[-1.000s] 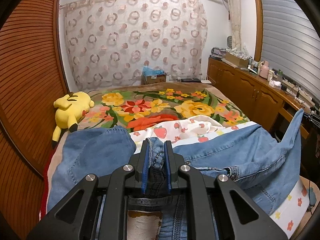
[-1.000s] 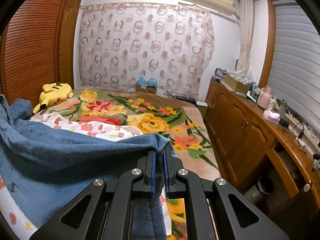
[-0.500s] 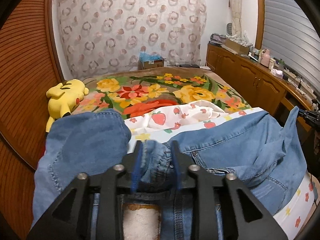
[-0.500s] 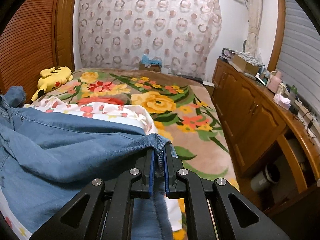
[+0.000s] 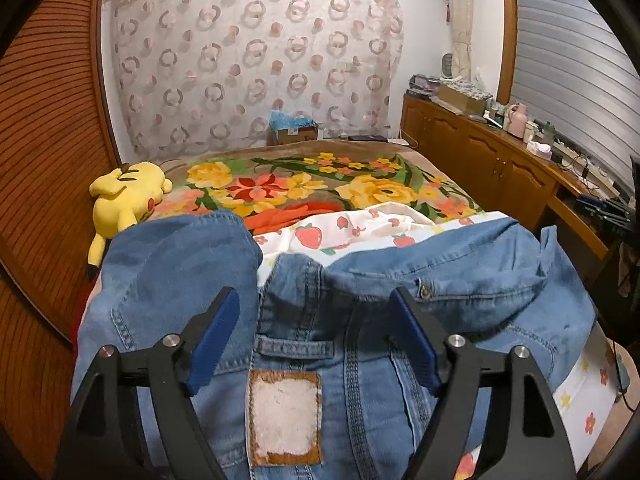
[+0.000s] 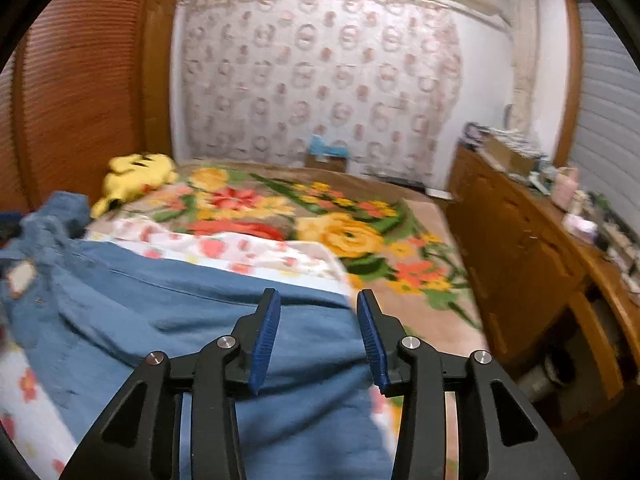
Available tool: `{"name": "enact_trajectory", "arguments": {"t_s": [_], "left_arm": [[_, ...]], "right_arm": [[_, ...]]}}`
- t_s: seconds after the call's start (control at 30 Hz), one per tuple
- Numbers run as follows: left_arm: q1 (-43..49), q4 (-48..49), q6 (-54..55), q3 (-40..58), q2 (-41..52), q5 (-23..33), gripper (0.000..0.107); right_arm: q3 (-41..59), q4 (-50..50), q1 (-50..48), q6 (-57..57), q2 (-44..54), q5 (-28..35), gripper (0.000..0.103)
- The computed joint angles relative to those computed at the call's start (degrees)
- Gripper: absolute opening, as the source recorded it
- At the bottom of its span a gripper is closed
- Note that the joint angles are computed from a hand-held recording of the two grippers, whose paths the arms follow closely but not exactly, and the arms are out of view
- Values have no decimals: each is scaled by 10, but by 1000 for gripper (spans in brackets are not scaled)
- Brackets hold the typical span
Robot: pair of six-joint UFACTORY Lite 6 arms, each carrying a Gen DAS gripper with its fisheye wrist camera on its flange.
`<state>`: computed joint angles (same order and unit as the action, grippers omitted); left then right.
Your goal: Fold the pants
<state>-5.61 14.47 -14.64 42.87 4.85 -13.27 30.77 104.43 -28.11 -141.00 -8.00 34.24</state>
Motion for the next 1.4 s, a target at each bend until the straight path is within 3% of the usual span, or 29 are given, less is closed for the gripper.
{"name": "enact_trajectory", "arguments": {"t_s": [0.17,0.37,0.67,0.9,1.1,1.13,1.2,1.4], "left_arm": [[0,31,-35,-18,1,-13,82],[9,67,-62,-44,-11,-29,82],[40,136,-118,-82,-31,-47,82],[69,184,-146,-94,-19,-68,82],[70,157,-113,-84,14,-70,88],[68,156,-111,-82,18,-70,88],[68,175,-124,-74,30,-68,88],[68,187,-132,-69,36,-67,88]], "right_arm": [[-37,-80,60,88,-39,30,49],[-36,-84,203,138,-28,3,51],[73,-58,344,132,121,-35,52],[204,-135,407,225,219,-78,52],[274,-208,431,303,269,-94,52],[274,-216,434,309,267,-96,48],[284,-234,442,321,273,-103,11],[319,-213,450,297,280,-123,9]]}}
